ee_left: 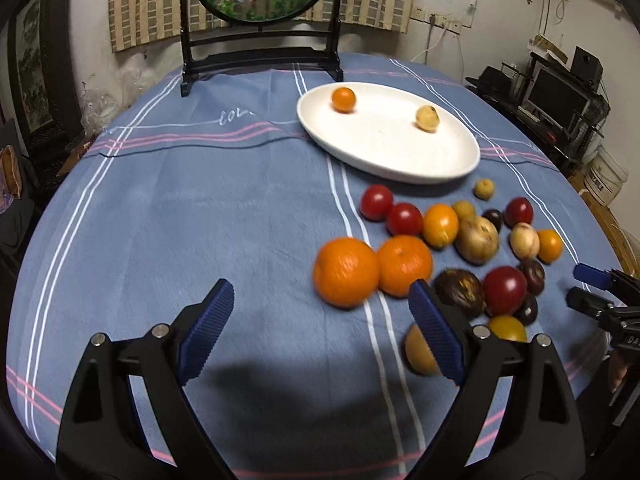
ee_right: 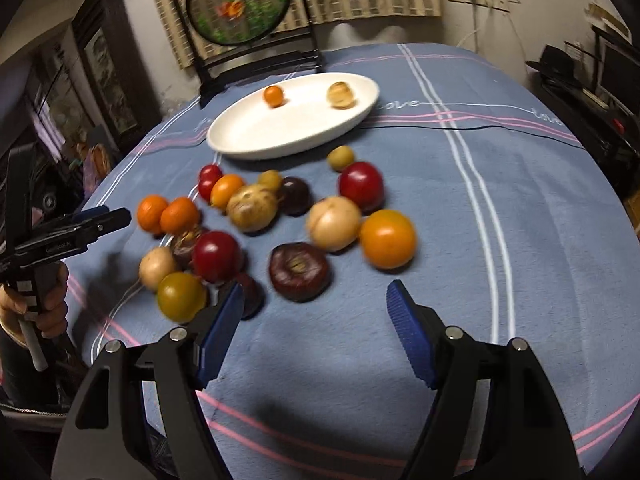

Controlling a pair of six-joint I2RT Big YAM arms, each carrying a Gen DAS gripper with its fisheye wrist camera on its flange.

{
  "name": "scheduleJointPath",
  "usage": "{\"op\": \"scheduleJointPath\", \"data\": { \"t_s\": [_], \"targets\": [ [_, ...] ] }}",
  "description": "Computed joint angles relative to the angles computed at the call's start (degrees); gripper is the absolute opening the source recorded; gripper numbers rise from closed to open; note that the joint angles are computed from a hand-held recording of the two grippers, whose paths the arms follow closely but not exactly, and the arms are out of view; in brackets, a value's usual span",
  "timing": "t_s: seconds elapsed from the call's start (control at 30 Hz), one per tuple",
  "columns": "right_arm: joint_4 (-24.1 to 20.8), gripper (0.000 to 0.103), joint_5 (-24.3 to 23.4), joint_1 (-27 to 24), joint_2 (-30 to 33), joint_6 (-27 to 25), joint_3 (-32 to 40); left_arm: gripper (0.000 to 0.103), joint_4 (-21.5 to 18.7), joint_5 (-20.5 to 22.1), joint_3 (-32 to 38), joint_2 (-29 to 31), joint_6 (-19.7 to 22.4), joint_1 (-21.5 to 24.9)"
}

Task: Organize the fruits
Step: 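Withdraw both open tools from the plate back toward the fruit pile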

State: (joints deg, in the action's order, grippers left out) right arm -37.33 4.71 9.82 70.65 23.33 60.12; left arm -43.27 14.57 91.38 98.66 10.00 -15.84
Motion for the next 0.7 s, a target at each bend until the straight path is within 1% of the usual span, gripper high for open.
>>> {"op": "scheduleJointPath", "data": {
  "t_s": [0.13, 0.27, 0.33, 0.4, 0.47, 0.57, 0.63, 0.7],
  "targets": [
    [0.12, 0.074, 0.07, 0.3, 0.11, -0.48, -0.26, 0.091, -0.16, -0.58, -0.92, -0.31, 0.56, -0.2],
    [-0.23, 0.074, -0.79, -0.54, -0.02, 0.58, -0.5, 0.091, -0.59, -0.7, -0.26, 0.87, 0.35, -0.24],
    [-0.14, 0.074, -1.25, -0.95, 0.14, 0.77, -0.59, 0.091, -1.54, -0.49, 0.55, 1.89, 0.6, -0.28],
    [0.04, 0.074, -1.79, -1.32, 0.33, 1.03, -0.73, 0.091, -2.58, -2.36, 1.48, 2.99, 0.92, -0.72],
    [-0.02, 0.074, -2.16, -1.6, 0.81, 1.22, -0.65, 0.09, -3.23, -2.79, 2.34, 4.0, 1.31, -0.95],
    [-0.13, 0.074, -2.38, -1.57, 1.03, 0.99, -0.65, 0.073, -5.91, -0.8, 5.26, 6.15, 1.26, -0.75],
    [-0.29, 0.074, -2.2, -1.65, 1.06, 0.75, -0.52, 0.07, -6.92, -0.84, 7.27, 7.61, 0.82, -0.82],
    [-0.37, 0.074, -1.86, -1.94, 0.96, 0.72, -0.55, 0.063, -6.54, -1.32, 7.81, 8.07, 1.03, -1.19]
  ]
}}
